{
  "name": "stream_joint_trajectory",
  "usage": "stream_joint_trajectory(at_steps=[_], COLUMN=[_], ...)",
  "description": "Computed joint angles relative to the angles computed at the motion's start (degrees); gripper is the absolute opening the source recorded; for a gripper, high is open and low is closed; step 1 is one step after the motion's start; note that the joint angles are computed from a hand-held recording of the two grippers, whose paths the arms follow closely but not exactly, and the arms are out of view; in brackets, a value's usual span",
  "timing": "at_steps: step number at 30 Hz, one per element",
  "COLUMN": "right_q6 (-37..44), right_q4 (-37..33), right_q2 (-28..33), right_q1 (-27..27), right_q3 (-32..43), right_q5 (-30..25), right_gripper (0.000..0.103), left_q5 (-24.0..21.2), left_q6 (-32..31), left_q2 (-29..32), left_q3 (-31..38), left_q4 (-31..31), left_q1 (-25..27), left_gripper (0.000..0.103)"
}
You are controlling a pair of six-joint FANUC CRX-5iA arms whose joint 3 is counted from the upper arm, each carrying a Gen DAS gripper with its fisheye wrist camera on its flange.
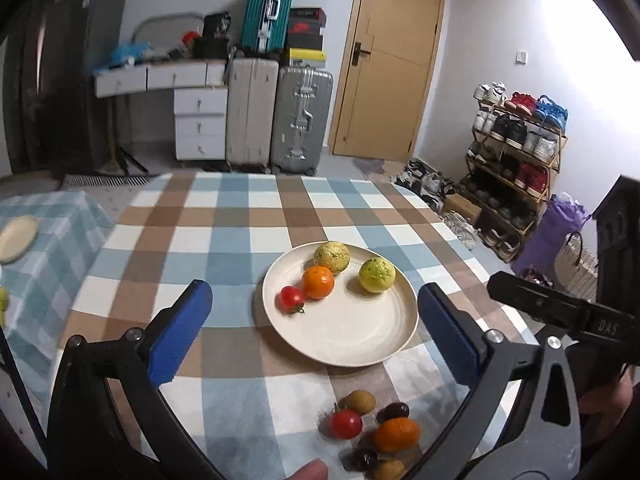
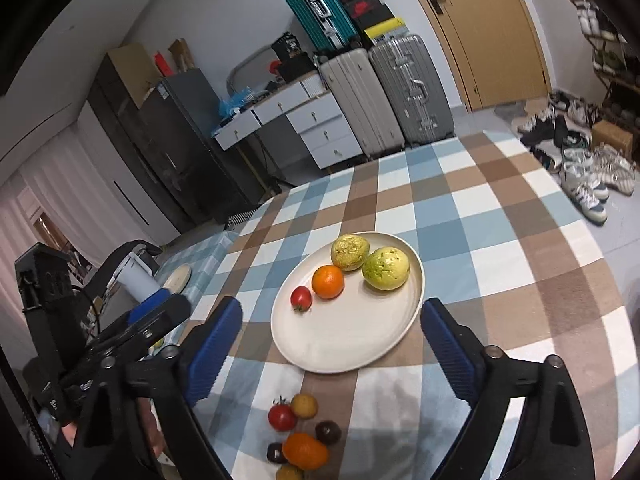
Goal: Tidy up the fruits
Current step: 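Withdraw both tools from the plate toward the remaining fruits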
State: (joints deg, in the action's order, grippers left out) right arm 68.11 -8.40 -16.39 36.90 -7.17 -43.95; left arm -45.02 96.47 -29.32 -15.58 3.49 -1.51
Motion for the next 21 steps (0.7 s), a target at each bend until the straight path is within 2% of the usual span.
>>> stream_joint_trajectory(at_steps=[2, 9, 21], right_q6=[-2.12, -4.54, -11.57], right_q4=[3.26, 9.44, 17.87], right_q2=[-2.31, -7.84, -11.68], right_q1=[1.80, 6.10, 11.17], right_q3=[-2.49, -8.51, -14.04], right_q5=[1.34, 2.36, -0.03], right_gripper=[0.099, 0.101, 0.103], left_q5=[-1.36, -5.27, -8.10], left_q6=[3.90, 11.59, 11.93], left_q2=[-1.18, -4.46, -7.31], left_q3=[0.55, -0.13, -3.04], left_q4=[-4.16, -10.49, -9.46], left_q1=[-2.46, -7.45, -7.36], left_gripper=[0.103, 0.103, 0.103])
